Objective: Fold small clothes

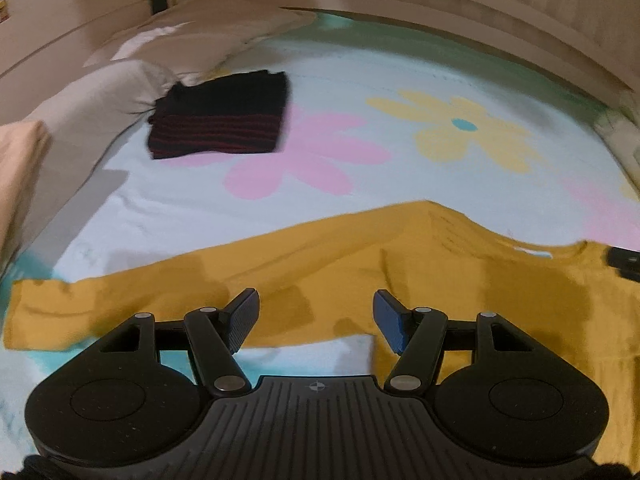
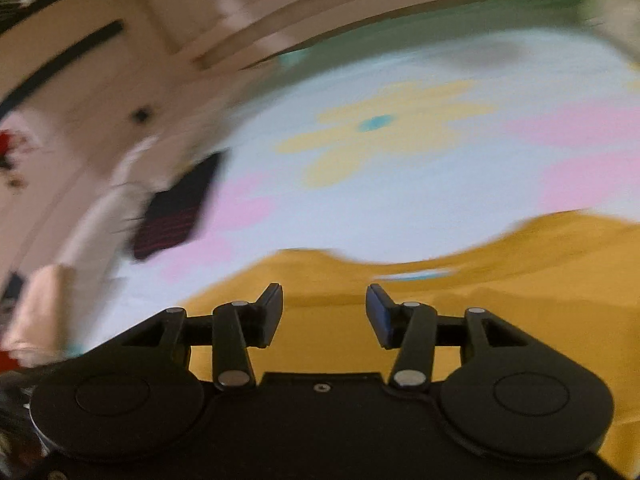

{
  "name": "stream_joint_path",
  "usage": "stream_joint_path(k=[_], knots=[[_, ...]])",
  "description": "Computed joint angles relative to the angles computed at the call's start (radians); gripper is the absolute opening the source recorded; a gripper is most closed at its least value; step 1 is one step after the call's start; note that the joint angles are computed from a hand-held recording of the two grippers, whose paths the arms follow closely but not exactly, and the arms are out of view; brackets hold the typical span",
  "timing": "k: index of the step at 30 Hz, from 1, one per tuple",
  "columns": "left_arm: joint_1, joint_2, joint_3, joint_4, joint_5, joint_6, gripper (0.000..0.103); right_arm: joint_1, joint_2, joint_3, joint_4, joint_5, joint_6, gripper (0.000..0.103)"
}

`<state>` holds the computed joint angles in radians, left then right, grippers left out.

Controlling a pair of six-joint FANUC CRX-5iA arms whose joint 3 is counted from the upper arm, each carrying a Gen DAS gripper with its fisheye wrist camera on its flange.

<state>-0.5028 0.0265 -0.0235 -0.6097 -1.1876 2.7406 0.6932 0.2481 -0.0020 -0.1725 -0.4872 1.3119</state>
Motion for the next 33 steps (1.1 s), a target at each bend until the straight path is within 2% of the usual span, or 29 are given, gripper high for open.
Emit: stream_joint_path(k=[6, 8, 10, 12, 19, 26, 29, 33], knots=[[-0.02, 0.084, 0.05, 0.027, 0.045, -0.052, 0.062, -0.087, -0.057, -0.186, 0.389, 0.07, -0.388, 0.058], [-0.02, 0.108, 0.062, 0.049, 0.069, -0.07, 0.062, -0.102, -0.046, -0.19, 0.438, 0.043, -0.41, 0.059], [-0.026, 0.133, 0.081, 0.06, 0.069, -0.081, 0.062, -0.11, -0.036, -0.183, 0.414, 0.034, -0.384, 0.059], [-0.032, 0.159, 0.104, 0.063, 0.057, -0.091, 0.062, -0.12, -0.013, -0.133, 0.298, -0.01, -0.285, 0.059], [-0.028, 0.151, 0.088, 0.051, 0.069, -0.09, 0.062, -0.116, 0.001, -0.129, 0.33, -0.05, -0.258, 0.059], [0.102, -0.026, -0.125, 0.123, 0.229, 0.016, 0.062, -0.114, -0.021, -0.153, 0.324, -0.01, -0.261, 0.059], [0.119, -0.089, -0.17, 0.076, 0.18, 0.104, 0.062, -0.11, -0.03, -0.15, 0.299, 0.011, -0.237, 0.062], [0.149, -0.184, -0.246, 0.028, 0.115, 0.207, 0.063, -0.096, -0.047, -0.144, 0.256, 0.043, -0.182, 0.071]])
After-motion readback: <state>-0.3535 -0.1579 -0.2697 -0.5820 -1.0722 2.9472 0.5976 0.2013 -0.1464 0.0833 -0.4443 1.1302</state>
